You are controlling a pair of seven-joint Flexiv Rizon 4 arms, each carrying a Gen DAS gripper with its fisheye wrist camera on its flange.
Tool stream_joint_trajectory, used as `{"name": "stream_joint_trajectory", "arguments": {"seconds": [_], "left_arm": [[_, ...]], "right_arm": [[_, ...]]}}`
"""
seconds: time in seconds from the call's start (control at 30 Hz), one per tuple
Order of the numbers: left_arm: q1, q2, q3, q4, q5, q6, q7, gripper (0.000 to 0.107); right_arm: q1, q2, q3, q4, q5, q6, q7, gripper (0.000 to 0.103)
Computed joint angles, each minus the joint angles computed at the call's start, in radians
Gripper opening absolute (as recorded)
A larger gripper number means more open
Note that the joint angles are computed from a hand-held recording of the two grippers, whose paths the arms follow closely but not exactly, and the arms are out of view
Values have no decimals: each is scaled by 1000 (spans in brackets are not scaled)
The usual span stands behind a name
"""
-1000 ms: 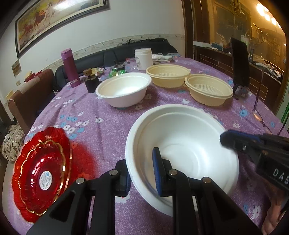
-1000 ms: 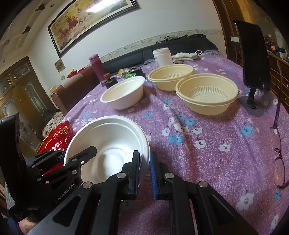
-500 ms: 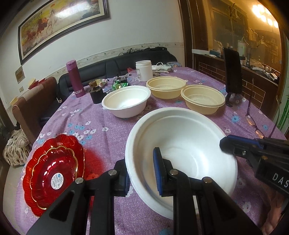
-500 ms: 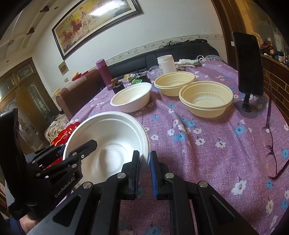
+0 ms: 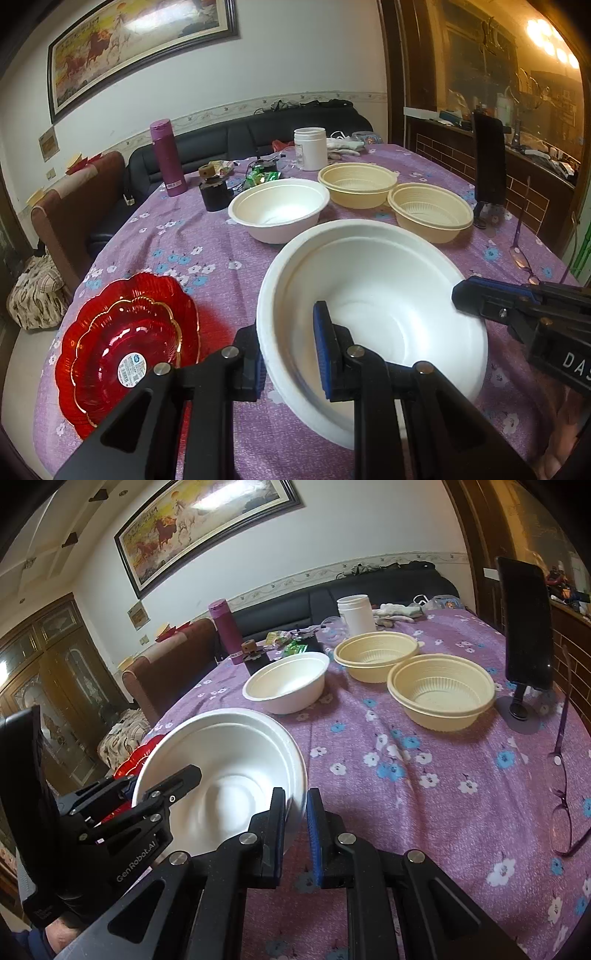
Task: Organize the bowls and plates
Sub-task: 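Lower the white bowl onto the red plates and open the left gripper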
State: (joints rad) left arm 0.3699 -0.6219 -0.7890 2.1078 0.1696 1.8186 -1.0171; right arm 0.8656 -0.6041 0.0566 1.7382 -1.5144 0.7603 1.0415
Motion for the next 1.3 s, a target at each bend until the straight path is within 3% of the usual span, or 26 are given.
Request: {"name": "stream_joint_trajectory", "arguments": {"seconds": [0.8, 1.1, 1.3], "left_arm": [[126, 1, -33, -23, -19, 3, -53, 25], [174, -5, -17, -56, -39, -1, -83, 27], [176, -16, 33, -91, -66, -13, -104, 27]], "right_arm": [[-1, -105, -76, -219, 46, 152, -219, 13], [21, -219, -140, -408, 180, 268, -386, 13], [24, -353, -147, -625, 366, 296, -626, 13]]}}
